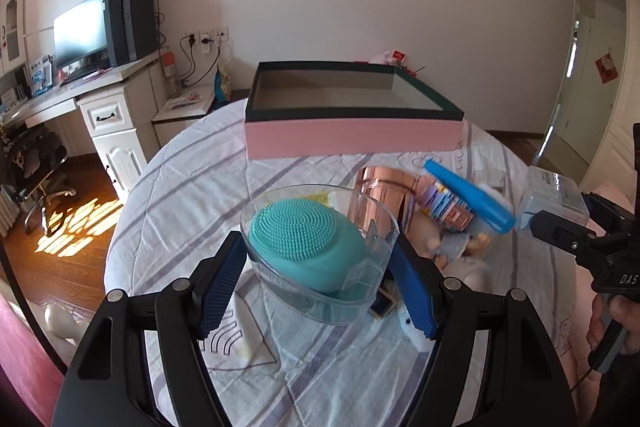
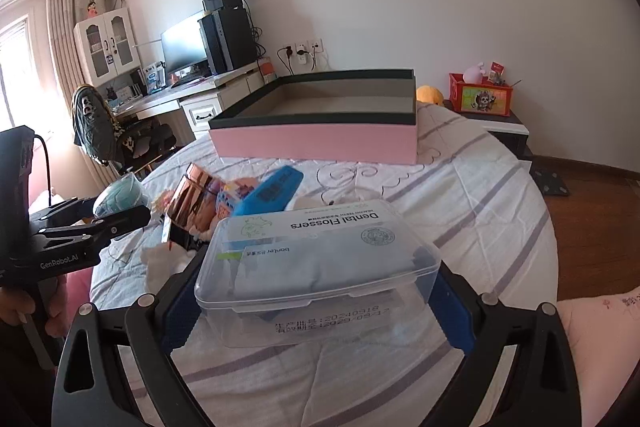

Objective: Organize rigid objects
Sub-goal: 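Carry both held items into the pink box and open both tools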

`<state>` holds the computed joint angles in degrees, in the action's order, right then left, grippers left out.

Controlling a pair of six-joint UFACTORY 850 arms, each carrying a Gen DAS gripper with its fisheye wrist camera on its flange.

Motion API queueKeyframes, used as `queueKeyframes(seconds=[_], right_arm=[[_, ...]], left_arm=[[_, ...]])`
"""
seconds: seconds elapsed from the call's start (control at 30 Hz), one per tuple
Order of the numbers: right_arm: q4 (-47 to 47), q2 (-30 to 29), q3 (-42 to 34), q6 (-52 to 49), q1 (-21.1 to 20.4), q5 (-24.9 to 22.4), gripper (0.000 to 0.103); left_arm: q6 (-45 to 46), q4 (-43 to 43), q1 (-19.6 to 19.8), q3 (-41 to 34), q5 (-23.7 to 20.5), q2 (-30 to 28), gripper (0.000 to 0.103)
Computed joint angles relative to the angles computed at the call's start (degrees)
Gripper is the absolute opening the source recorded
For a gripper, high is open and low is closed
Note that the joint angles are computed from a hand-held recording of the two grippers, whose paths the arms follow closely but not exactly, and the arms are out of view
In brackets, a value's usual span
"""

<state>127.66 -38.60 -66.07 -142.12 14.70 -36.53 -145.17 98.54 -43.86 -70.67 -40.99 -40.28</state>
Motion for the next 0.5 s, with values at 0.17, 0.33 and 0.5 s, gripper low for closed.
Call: queueKeyframes(seconds=[0.17, 0.33, 0.5], right_arm=[[-0.68, -0.17, -3.82, 1.91, 0.23, -0.53, 0.097], [-5.19, -4.73, -15.11, 8.11, 1.54, 3.84, 0.097], [-21.99, -14.22, -32.89, 27.7, 3.34, 11.33, 0.097]], left_arm=[[4.47, 3.02, 2.27, -3.78, 1.38, 0.36, 0.073], [15.73, -0.23, 6.74, -12.42, 5.24, -3.04, 0.072], [26.33, -8.34, 12.63, -21.78, 14.89, -8.46, 0.039]])
